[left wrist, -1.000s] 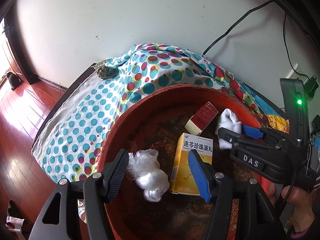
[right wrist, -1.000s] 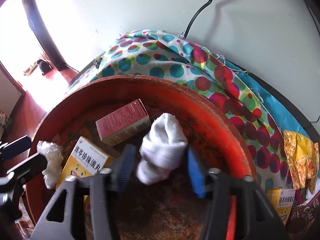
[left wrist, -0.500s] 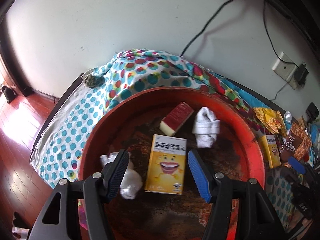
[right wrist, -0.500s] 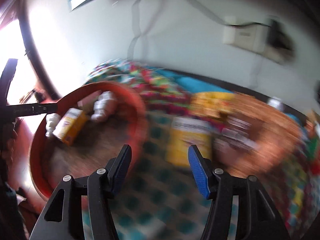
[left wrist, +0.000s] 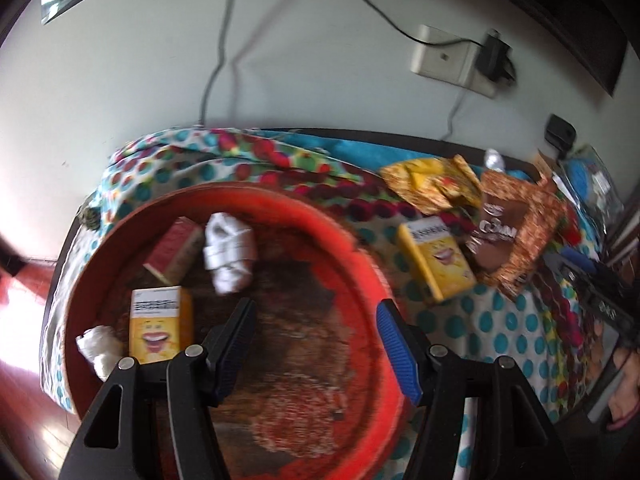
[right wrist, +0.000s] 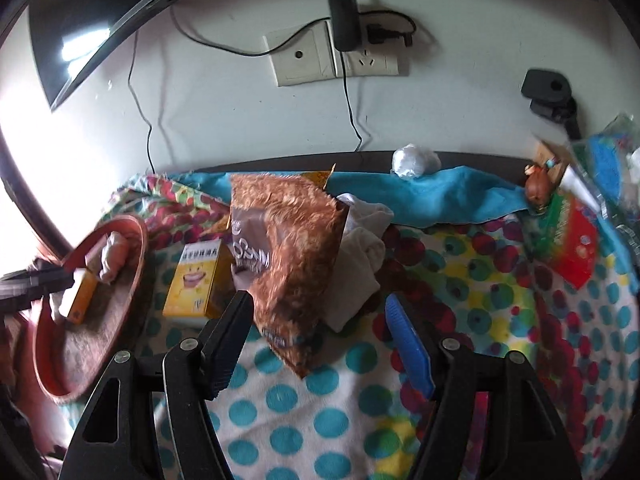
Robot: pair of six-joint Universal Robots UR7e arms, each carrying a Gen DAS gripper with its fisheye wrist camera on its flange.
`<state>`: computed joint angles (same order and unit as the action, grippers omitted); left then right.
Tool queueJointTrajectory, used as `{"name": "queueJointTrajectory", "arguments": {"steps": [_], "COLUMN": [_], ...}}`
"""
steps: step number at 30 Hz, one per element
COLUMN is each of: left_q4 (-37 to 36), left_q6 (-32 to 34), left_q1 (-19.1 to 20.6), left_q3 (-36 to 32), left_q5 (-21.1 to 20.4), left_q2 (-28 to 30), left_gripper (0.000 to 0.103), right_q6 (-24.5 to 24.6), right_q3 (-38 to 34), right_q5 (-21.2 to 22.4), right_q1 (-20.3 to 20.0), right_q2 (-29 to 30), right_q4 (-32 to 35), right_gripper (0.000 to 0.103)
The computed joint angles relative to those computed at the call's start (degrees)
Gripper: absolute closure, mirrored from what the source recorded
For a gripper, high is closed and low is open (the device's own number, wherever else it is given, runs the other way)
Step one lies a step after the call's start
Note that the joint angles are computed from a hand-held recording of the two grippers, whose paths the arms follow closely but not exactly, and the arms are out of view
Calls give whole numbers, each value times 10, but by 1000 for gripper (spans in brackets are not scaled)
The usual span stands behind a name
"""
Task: Organize objects
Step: 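Grasp the brown chocolate bag with the right gripper and lift it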
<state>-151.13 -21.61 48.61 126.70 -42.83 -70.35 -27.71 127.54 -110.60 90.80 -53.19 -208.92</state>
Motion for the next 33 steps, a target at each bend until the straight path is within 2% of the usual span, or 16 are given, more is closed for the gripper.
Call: {"name": "queueJointTrajectory", "arguments": {"steps": [3, 8, 11, 13, 19, 24, 29, 33], "left_q4": [-8, -7, -13, -12, -19, -24, -23, 6], "left_q6": [9, 16, 19, 19, 15, 15, 14, -16], "left_q1": [-6, -12, -9, -9, -10, -12, -27, -28], "left_q3": [-6, -14, -18, -19, -24, -28, -34, -64], "left_q5": [-21, -28, -42, -44, -46, -52, -29, -39], "left_q2": [23, 55, 66, 71, 89, 104, 125, 148], "left_gripper": [39, 39, 39, 39, 39, 39, 39, 39], "right_q6": [6, 1, -9, -16, -30, -17, -15, 8], "right_q3": [-14, -28, -34, -34, -22, 11, 61, 88], "right_q5": [15, 33, 42, 56, 86, 132, 181, 206], "right_q1": [-11, -17, -17, -19, -26, -43, -67, -100], "right_q2": [2, 11, 18, 23, 32, 2, -53, -94], "right_q4": [22, 26, 27, 28, -12, -16, -44, -72], "right_gripper": [37, 40, 55, 70, 80, 82, 82, 82]}}
